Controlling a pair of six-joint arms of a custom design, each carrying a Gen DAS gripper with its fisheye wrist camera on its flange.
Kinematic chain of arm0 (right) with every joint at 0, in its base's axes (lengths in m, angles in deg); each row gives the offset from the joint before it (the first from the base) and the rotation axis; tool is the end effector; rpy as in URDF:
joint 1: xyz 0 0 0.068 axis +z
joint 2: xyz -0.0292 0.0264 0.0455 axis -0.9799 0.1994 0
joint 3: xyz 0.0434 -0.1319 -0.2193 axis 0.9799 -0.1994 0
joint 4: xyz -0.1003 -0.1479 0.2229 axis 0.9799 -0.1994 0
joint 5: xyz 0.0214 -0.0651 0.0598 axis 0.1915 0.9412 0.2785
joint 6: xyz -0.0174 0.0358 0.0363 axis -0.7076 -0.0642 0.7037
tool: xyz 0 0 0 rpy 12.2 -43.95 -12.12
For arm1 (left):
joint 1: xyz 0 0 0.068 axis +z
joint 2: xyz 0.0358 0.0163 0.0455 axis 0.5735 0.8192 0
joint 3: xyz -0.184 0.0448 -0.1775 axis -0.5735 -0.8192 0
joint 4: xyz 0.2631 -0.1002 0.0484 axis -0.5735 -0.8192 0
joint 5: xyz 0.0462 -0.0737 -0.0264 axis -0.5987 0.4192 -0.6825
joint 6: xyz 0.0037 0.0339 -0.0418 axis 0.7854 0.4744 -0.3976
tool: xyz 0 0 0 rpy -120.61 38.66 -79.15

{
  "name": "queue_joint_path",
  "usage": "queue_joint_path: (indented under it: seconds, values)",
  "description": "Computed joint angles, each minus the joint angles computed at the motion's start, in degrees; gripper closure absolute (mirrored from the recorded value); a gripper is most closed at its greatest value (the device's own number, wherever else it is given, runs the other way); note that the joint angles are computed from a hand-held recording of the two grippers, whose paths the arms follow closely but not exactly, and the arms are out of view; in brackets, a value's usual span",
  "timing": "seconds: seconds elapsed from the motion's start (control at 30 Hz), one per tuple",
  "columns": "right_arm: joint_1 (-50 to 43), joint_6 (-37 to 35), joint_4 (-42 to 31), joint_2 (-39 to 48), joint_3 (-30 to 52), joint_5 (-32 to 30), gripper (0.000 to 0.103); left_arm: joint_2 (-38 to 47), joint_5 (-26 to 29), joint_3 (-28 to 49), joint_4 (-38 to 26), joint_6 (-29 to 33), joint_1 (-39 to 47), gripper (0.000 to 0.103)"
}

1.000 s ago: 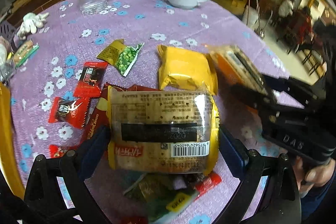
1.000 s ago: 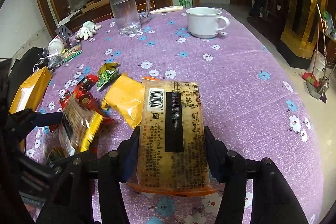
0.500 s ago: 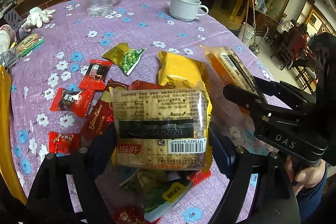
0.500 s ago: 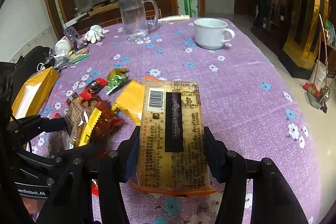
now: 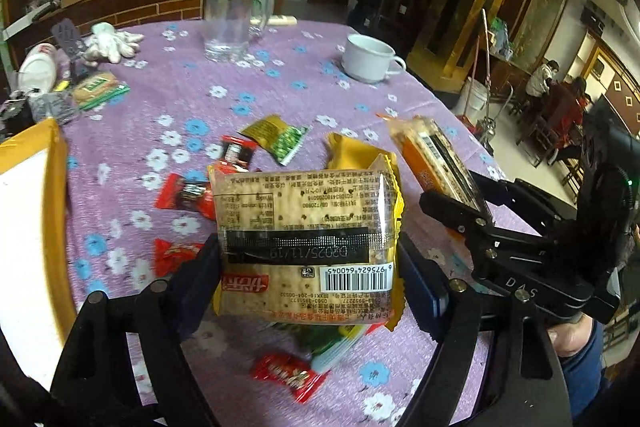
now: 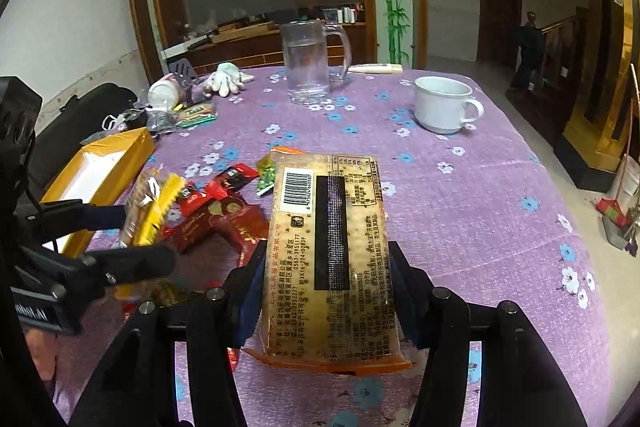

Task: Organize snacks
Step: 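Carry both cracker packs into the yellow box and open both grippers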

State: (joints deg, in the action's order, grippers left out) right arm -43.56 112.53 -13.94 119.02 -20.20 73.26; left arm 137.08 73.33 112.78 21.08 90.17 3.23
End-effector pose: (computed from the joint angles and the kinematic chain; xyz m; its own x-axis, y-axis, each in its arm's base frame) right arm 0.1978 0.1161 0.1878 -0.6173 0.1457 -0.7731 0.1518 0.9863 0.0647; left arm 0.3062 -0.2013 0.2123 -0.6398 0.4186 -0.6445 0.6709 0.7134 -0.2026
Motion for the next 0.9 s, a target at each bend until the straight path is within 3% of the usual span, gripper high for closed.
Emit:
queue_joint_path:
  seconds: [0.47,0.9]
  values:
    - [4.56,3.98,0.66,2.72,3.25,-4.08,0.046,-6.98,3.15,-4.91,-0.13,1.2,11.44,0.021]
    - [12.58,2.36,1.75,24.96,24.08,-8.48,0.046,-5.84,7.1,-3.37,-0.83,4.3,25.37,0.021]
